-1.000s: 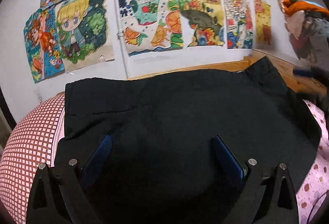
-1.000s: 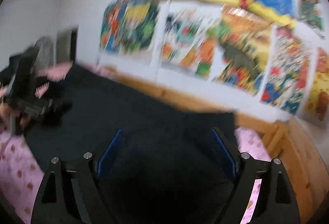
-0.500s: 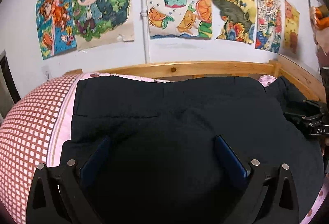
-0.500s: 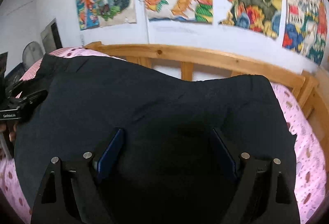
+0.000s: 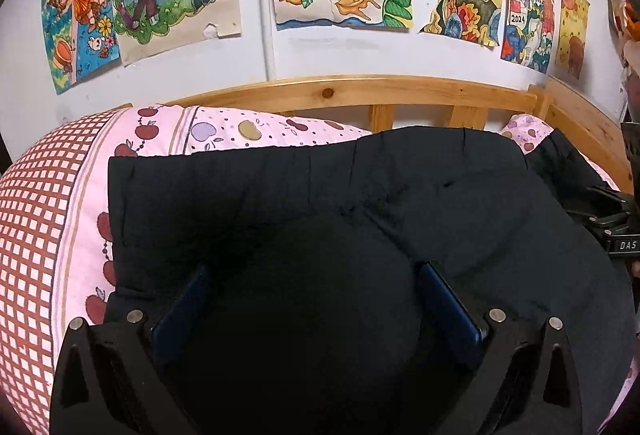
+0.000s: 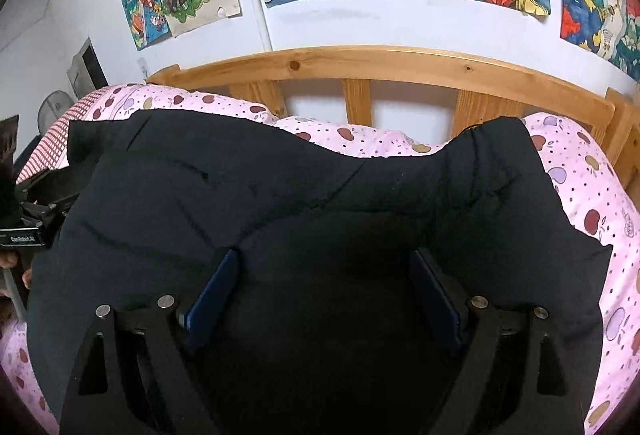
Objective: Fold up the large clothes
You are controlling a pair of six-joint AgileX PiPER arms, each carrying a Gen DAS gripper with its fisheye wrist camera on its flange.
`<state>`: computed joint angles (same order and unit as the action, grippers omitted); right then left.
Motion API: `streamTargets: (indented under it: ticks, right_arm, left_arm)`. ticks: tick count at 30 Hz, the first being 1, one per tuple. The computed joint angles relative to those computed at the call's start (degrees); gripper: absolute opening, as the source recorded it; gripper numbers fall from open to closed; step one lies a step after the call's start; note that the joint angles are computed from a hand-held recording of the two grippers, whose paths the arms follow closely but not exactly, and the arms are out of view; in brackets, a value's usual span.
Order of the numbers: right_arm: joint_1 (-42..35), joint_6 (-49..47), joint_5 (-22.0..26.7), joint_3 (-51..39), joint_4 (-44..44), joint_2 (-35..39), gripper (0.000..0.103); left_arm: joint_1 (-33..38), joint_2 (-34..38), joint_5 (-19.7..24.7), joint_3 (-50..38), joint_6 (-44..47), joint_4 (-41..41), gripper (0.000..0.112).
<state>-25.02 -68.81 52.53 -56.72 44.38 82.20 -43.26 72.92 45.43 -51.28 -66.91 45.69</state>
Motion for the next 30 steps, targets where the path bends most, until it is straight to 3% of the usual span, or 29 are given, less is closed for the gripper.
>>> streamTargets:
  ticks: [7, 12, 30]
  right_arm:
    - [-1.13, -1.61, 0.7, -0.06, 2.12, 1.3, 0.084]
    - [-2.08, -4.81, -0.1, 2.33, 5.03, -0.14, 0.085]
    - [-2.2, -4.79, -0.33, 2.06, 5.26, -0.28, 0.085]
  left_arm:
    - [-1.34, -0.44, -1.05, 2.51, -6.41, 5.62, 0.103]
    - [-4.07, 0.02, 1.15, 3.23, -10.4, 9.24, 0.103]
    - [-3.25, 0.62, 1.08, 2.12, -8.69, 8.28, 0.103]
